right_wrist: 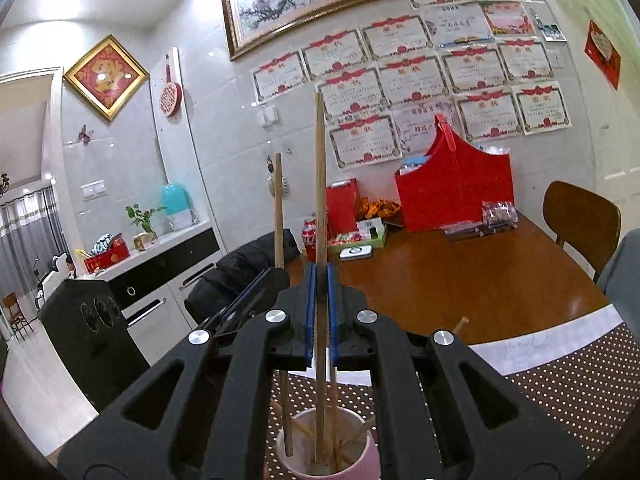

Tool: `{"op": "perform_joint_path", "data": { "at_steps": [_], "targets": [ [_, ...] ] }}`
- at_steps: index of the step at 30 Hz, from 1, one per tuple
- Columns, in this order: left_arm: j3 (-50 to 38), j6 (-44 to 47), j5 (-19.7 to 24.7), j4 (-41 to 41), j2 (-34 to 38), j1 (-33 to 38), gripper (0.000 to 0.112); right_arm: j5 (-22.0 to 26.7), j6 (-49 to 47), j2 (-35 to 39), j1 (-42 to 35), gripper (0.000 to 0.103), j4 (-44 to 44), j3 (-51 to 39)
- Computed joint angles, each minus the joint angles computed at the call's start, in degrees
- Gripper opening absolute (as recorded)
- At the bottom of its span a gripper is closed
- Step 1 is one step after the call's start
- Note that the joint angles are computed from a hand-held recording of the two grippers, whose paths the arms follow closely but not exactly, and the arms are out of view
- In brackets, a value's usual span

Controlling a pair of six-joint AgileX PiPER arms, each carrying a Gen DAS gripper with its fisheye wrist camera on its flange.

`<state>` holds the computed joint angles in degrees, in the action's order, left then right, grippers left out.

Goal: Organize utensils
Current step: 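Open both tools to drop the chopsticks into the pink cup, then move both open tools back down to the chopstick pile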

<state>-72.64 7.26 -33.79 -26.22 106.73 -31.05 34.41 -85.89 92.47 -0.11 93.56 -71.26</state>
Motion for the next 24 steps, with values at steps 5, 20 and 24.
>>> {"op": "perform_joint_path", "data": {
  "at_steps": [5, 20, 24],
  "targets": [
    [0.7, 3.1, -0.3, -2.5, 1.6, -0.5, 0.006, 0.0, 0.4, 2.3, 0.4, 0.006, -1.6, 0.3],
    [15.0, 42.8, -5.3, -38.5, -19.4, -12.1, 0.099, 3.4, 4.8, -12.5, -8.5, 0.097, -1.9, 10.0],
    [15.3, 60.3, -8.0, -55.8, -24.5, -16.8, 0.099, 6.4, 10.5, -15.9, -12.3, 0.097, -8.1, 12.4]
  ]
}}
